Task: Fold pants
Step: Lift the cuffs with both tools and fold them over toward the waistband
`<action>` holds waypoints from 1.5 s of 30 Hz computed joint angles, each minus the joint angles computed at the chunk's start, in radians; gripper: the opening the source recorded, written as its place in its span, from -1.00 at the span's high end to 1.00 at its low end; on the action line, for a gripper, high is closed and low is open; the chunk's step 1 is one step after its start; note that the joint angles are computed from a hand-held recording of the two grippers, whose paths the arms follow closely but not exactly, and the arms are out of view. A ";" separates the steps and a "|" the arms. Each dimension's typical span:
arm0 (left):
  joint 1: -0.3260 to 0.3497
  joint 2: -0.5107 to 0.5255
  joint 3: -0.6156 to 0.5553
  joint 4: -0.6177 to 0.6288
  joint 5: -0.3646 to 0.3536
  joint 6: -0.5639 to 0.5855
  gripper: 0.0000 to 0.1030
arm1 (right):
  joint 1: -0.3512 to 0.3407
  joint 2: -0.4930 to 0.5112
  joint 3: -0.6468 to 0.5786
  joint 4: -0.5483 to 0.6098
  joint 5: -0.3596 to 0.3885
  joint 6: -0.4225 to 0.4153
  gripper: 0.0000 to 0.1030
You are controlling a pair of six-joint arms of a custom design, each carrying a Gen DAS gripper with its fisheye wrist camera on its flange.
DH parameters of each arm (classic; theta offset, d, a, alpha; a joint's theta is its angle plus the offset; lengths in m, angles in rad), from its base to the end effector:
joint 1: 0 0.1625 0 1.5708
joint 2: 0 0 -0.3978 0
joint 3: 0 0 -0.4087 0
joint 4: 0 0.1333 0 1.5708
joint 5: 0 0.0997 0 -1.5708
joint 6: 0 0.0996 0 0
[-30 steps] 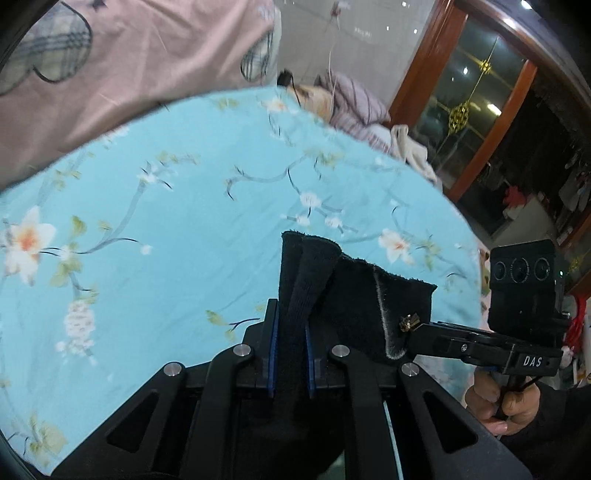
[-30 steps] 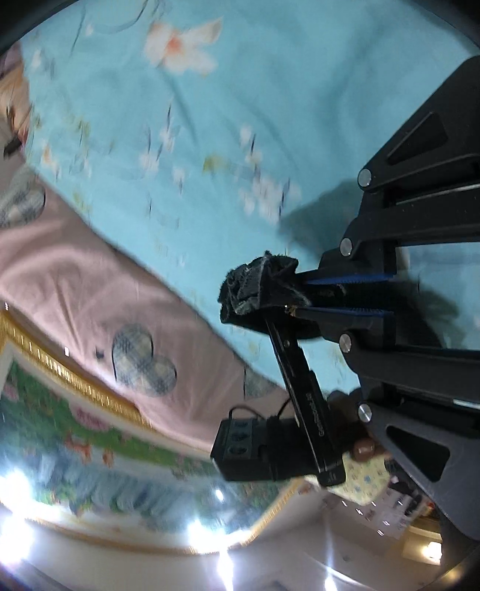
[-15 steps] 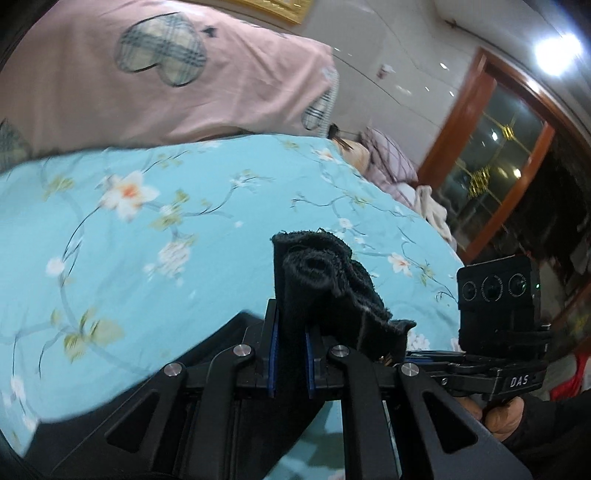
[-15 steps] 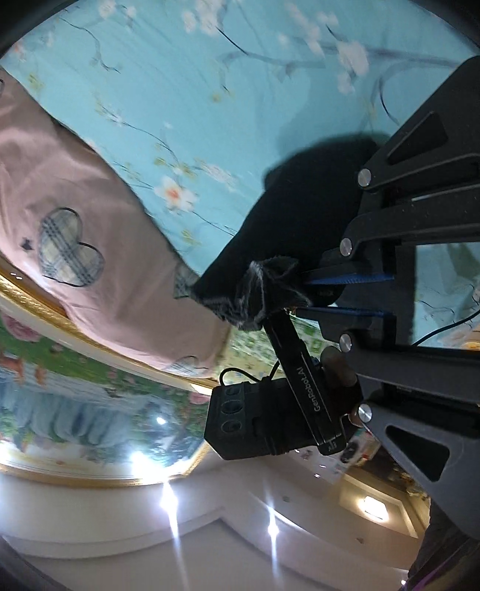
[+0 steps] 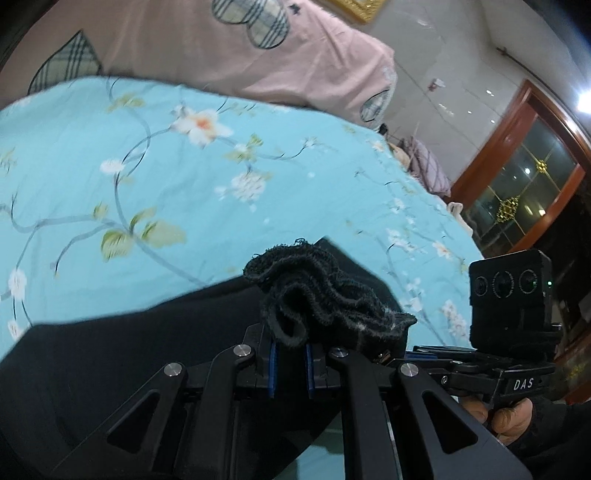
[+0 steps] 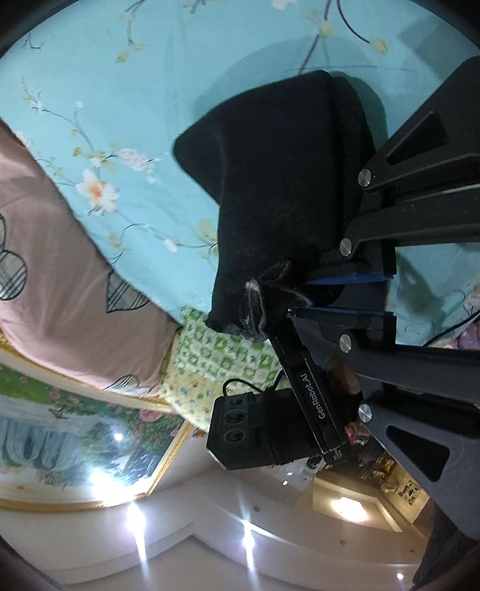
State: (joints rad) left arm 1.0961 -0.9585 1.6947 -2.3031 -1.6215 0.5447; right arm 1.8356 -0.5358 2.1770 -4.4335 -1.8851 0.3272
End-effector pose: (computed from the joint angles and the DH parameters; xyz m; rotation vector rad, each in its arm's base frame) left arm -0.1742 -0.6197 0.1137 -1.5079 -2.6980 -0.0033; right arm 0.2132 -0.3944 0.0192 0.3517 2.4655 -1.7718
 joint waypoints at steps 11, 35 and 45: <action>0.038 -0.010 0.026 -0.039 0.105 -0.066 0.82 | 0.024 -0.033 -0.056 0.291 -0.142 -0.018 0.71; 0.144 -0.255 0.183 -0.224 0.168 -0.292 0.53 | 0.086 -0.042 -0.144 0.458 -0.167 -0.070 0.18; 0.188 -0.383 0.264 -0.296 0.221 -0.365 0.40 | 0.088 -0.053 -0.236 0.620 -0.139 -0.149 0.18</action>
